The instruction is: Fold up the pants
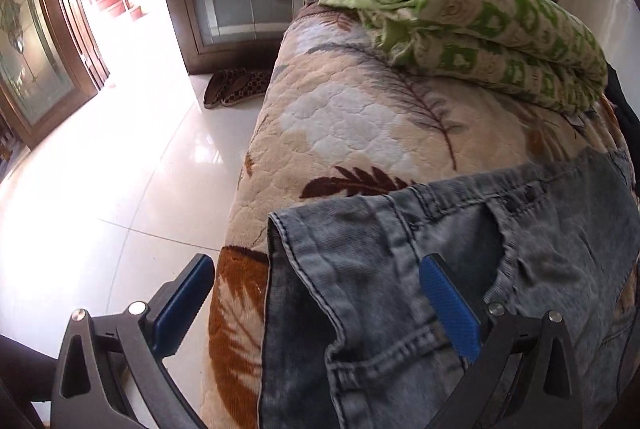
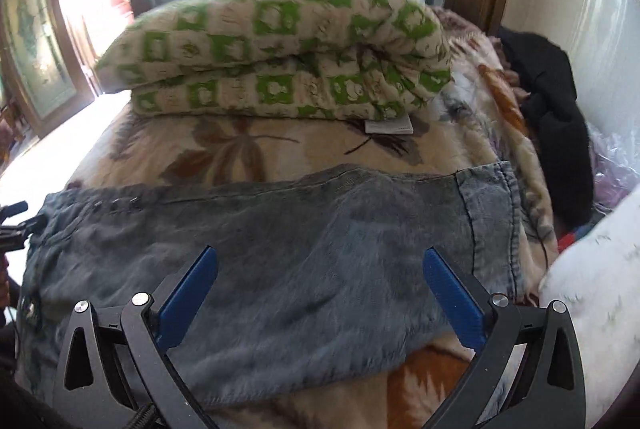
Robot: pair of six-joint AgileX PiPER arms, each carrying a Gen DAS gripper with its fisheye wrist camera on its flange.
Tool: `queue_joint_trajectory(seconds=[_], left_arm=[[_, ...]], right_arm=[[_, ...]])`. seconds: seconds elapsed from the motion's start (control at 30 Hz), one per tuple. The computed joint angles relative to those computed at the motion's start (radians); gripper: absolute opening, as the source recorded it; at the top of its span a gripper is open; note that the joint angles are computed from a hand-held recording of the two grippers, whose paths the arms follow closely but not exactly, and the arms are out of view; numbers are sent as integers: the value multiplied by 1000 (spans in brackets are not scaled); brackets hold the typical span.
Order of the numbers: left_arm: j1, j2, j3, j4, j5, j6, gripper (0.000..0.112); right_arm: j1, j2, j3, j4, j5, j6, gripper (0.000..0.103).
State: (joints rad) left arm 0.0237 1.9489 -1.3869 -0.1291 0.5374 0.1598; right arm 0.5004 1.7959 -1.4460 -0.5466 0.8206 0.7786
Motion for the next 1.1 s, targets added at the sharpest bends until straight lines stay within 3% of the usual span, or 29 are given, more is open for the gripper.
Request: queue_joint_trajectory(seconds=[0.13, 0.23, 0.37, 0.43, 0.47, 0.53, 0.57, 0.6, 0.67, 0.77, 0.9, 1.1], left_arm=[[36, 78, -91, -105, 68, 53, 103], [66, 119, -100, -334, 38, 258, 102], [67, 156, -131, -384, 61, 288, 95], [64, 155, -126, -394, 57, 297, 92], [64, 151, -120, -402, 55, 312, 88], [59, 140, -105, -409, 49, 341, 81], [60, 133, -95, -420, 45, 364, 72], [63, 126, -82, -466, 41, 423, 67], [56, 114, -76, -477, 50, 460, 45], [36, 85, -58, -465, 60, 485, 22], [33, -5, 21, -491, 14, 562, 19], [121, -123, 71, -693, 112, 748, 19]], right_arm=[[-72, 136, -188, 93, 84, -116, 102], [-117, 232, -321, 141, 148, -159, 101], [-154, 319, -420, 197, 200, -188, 94], [-171, 351, -441, 244, 215, -216, 84], [-174, 361, -444, 256, 217, -223, 71], [-166, 336, -383, 232, 159, -196, 60], [-165, 323, -363, 232, 138, -195, 34], [-164, 312, -350, 239, 122, -199, 16], [-165, 303, -351, 266, 126, -236, 13], [-154, 263, -317, 278, 116, -258, 11], [-158, 138, -209, 302, 33, -221, 11], [-178, -6, -119, 342, -29, -251, 11]])
